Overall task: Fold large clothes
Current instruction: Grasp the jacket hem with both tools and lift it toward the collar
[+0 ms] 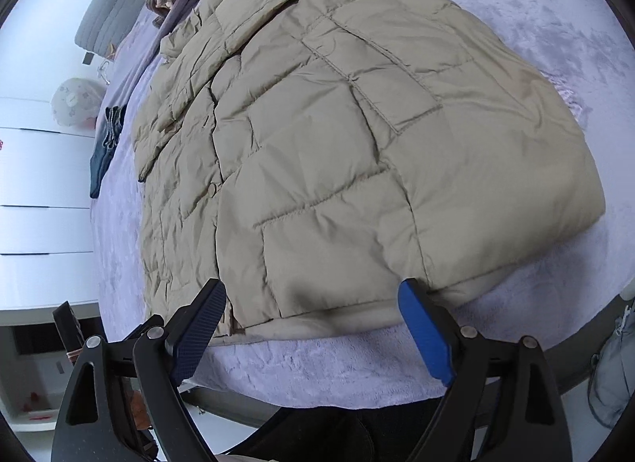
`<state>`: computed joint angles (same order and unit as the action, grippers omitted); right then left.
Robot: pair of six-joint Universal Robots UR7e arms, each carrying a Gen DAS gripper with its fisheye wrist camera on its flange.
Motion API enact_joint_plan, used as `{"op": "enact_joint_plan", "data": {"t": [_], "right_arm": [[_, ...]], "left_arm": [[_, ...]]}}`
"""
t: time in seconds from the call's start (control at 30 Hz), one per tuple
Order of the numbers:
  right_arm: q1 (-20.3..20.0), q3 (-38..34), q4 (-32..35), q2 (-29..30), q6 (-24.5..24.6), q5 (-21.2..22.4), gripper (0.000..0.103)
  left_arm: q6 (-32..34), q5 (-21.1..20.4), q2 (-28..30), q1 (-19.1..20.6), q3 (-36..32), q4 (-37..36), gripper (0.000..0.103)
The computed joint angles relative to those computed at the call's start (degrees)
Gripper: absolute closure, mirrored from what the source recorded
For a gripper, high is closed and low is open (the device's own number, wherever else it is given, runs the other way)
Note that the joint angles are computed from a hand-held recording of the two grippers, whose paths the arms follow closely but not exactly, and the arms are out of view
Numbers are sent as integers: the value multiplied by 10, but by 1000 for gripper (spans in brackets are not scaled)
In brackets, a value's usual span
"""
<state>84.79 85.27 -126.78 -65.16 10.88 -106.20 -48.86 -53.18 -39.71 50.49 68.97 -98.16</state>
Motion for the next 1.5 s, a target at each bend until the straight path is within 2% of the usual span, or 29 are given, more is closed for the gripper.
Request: {"op": "enact_joint_plan", "data": {"t": [0.2, 0.37, 0.5, 0.7, 0.73, 0.77, 0.97, 1.2, 1.23, 1.27, 1.3, 1.33, 1.4, 1.43, 1.47, 1.5], "right_arm": [[-8, 52, -44, -31, 30, 1, 13], [-24, 88, -83, -54, 65, 6, 13], [-43, 112, -123, -69, 94, 27, 12], [-69, 117, -152, -69, 143, 61, 12], [-72, 116, -159, -66, 151, 71, 2], [-78, 117, -169, -64, 157, 94, 0], [-89, 106, -215, -50, 165, 172, 0], [-84, 62, -156, -27, 177, 165, 0], [-86, 64, -156, -28, 176, 168, 0], [-86, 62, -153, -27, 176, 171, 0], [-87, 55, -143, -24, 175, 173, 0], [-87, 52, -139, -23, 175, 174, 0], [-88, 48, -137, -21, 179, 176, 1], [-89, 46, -138, -19, 184, 180, 5], [-91, 48, -140, -21, 185, 183, 20], [-94, 43, -136, -19, 187, 187, 30]], "left_arm": [[8, -12, -21, 1, 35, -21, 4], [19, -65, -60, 13, 91, -102, 4], [4, -121, -94, 29, 140, -179, 4], [-7, -182, -117, 47, 180, -229, 4], [-9, -190, -116, 50, 183, -237, 4], [-13, -198, -116, 53, 187, -247, 4], [-35, -211, -94, 67, 187, -321, 4], [-64, -197, -61, 79, 158, -366, 6], [-63, -194, -57, 79, 155, -373, 24], [-58, -196, -51, 79, 145, -367, 50], [-53, -198, -45, 80, 132, -351, 63], [-45, -197, -45, 81, 125, -338, 83], [-27, -185, -47, 77, 121, -330, 86], [-16, -177, -48, 73, 119, -328, 86], [-7, -170, -49, 70, 115, -324, 86], [2, -164, -51, 66, 112, -321, 86]]}}
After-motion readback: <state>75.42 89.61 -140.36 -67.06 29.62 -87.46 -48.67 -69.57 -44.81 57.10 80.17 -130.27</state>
